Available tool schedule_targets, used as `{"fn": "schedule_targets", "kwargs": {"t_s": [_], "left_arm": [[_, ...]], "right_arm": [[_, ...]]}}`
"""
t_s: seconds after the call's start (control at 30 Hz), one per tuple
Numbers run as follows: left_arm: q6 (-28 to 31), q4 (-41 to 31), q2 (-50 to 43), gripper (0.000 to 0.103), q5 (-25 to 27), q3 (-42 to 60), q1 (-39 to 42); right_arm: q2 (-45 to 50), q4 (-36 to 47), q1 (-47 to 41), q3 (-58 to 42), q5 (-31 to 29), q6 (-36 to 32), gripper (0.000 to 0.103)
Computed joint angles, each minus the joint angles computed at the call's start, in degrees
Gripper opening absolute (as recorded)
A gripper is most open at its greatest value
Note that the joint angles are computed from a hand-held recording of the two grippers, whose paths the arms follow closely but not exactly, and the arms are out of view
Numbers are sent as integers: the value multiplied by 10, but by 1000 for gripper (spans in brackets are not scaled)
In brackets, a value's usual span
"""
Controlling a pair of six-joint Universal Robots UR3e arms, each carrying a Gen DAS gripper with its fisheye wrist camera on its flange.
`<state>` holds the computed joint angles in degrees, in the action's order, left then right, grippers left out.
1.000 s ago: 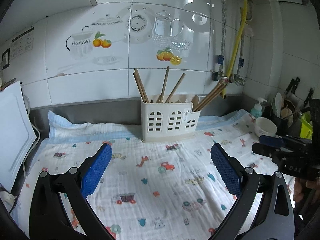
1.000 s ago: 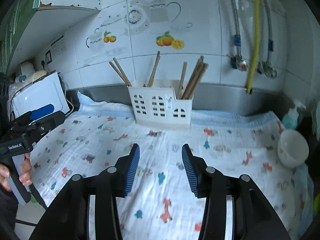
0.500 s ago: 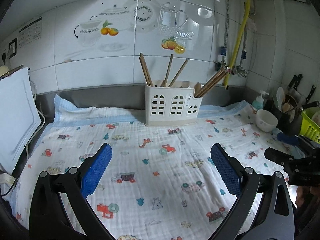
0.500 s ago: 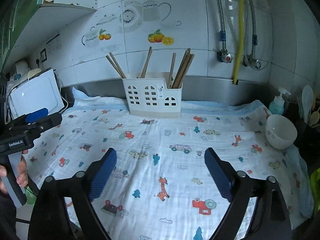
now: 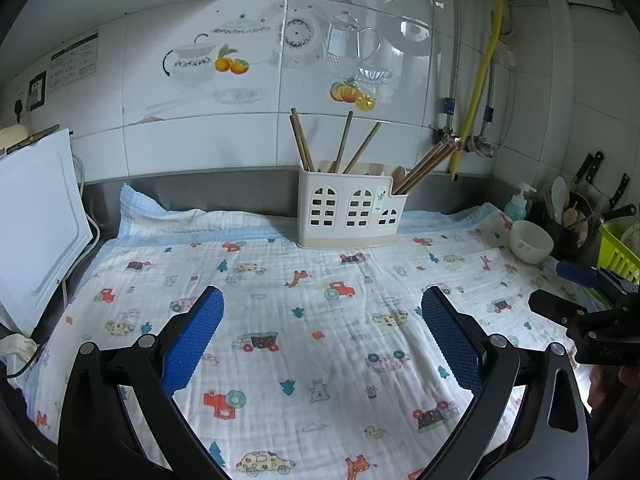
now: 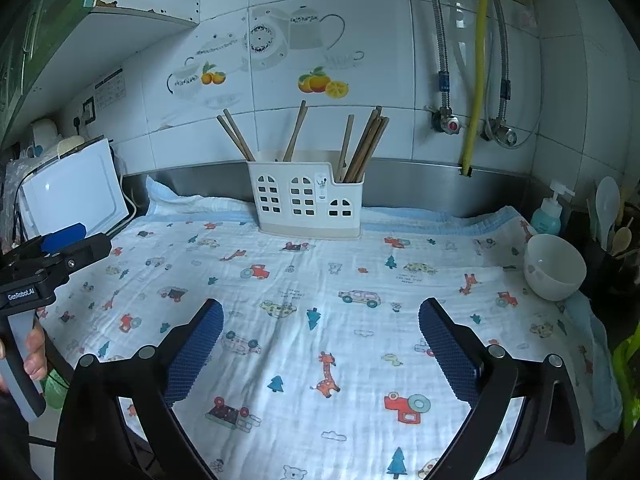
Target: Organize utensils
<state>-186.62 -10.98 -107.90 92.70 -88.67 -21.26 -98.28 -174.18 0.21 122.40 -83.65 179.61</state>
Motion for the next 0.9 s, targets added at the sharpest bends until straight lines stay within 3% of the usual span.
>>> {"fn": "schedule_targets", "kwargs": {"t_s": [0.9], "left_arm": [[-15, -4, -1, 98, -5, -9, -2]], "right_arm": [[13, -1, 6, -2, 0, -2, 96]]}}
